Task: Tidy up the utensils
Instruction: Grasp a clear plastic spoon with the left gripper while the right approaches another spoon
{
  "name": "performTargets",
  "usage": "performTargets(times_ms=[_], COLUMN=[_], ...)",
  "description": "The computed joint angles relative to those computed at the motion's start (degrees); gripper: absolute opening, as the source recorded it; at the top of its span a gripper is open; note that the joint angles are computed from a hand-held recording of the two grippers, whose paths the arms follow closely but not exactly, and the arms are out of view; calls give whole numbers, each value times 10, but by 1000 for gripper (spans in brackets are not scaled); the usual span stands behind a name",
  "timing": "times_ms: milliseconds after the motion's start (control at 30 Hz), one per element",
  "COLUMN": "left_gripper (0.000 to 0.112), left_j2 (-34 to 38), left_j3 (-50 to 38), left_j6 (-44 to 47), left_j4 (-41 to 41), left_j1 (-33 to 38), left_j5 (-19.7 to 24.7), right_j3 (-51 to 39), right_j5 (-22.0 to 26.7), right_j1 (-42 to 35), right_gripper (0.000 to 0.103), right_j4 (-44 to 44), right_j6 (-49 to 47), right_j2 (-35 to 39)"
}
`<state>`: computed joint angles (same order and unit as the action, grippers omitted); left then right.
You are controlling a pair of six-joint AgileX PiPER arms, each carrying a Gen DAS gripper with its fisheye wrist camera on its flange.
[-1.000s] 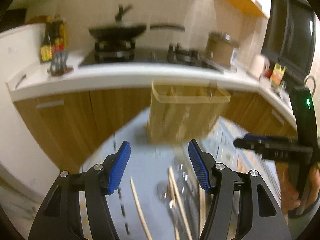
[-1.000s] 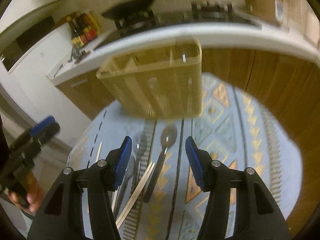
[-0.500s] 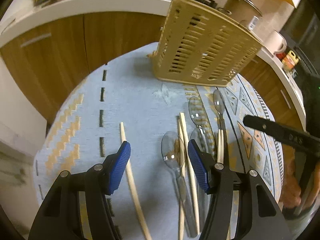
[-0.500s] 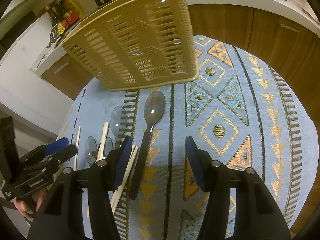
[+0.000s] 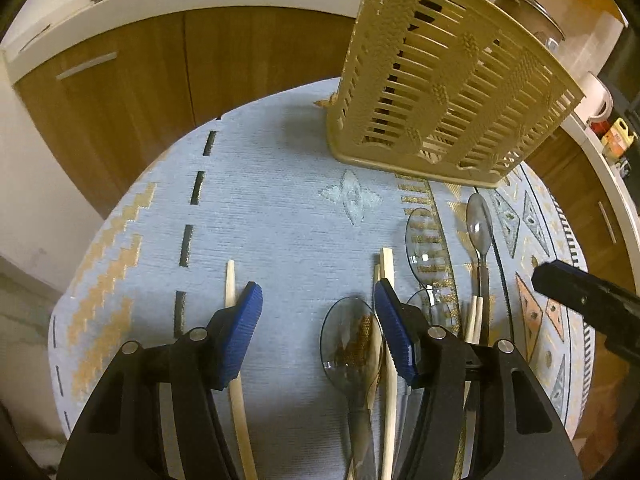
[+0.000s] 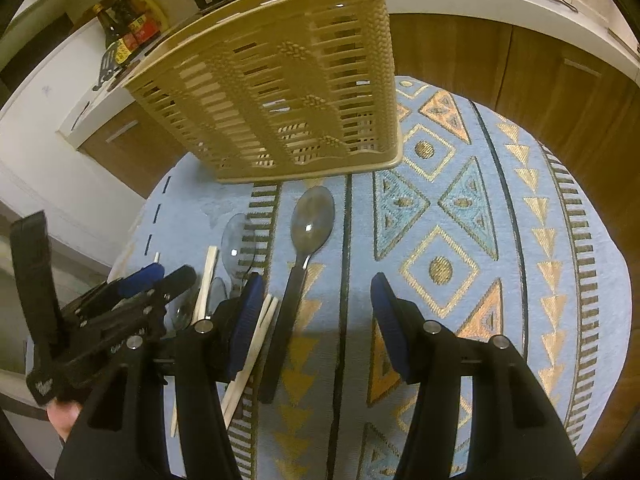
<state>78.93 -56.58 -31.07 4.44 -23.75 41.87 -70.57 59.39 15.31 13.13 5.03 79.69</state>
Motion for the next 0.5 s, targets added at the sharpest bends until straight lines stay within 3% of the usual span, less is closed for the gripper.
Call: performTargets(times_ms=[333,400,500], left_gripper=[56,51,32], left_j2=[14,13,3], left_j3=[4,4,7], left_j6=[-171,-173,-143], left_j4=[163,167,145], left_j1=[-105,-112,-107], left_j5=[23,29,26], right_j3=[-67,-79,-103], right_j5=[24,33,50], right_j1=[15,16,12], right_gripper=[52,52,52], right_j4=[-28,-29,-21], right_j6=[28,29,31], right_j2=[69,82,107])
